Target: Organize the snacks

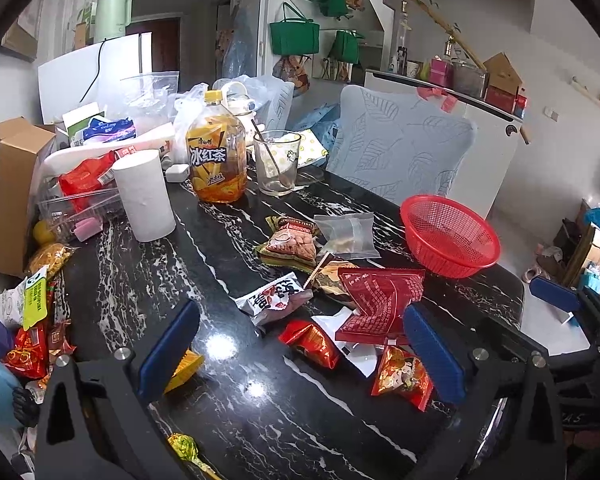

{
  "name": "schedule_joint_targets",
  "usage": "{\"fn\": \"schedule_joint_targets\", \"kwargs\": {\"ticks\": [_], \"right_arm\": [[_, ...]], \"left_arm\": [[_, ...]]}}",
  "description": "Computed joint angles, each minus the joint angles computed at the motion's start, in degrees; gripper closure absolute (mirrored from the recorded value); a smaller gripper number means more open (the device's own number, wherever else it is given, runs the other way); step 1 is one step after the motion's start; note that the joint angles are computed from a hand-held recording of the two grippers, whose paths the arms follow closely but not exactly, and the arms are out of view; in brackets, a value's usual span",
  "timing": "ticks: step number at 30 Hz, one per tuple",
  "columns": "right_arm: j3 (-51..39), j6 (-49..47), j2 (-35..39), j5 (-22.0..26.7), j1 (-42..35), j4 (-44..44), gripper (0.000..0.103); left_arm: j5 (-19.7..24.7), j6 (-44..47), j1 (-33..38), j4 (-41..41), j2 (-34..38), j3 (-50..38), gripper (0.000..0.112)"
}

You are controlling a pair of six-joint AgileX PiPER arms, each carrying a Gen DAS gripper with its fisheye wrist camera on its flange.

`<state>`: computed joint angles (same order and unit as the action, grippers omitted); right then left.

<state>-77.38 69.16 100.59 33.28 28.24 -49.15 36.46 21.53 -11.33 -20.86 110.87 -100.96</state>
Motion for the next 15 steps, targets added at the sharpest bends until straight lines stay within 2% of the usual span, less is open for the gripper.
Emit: {"fn": "schedule_joint_targets", "kwargs": {"ticks": [15], "right_arm": [[0.1, -0.5, -0.2, -0.2, -0.2, 1.0, 0.000]], "left_arm": [[0.4, 0.1, 0.0, -0.4, -0.2, 0.2, 0.009]]}}
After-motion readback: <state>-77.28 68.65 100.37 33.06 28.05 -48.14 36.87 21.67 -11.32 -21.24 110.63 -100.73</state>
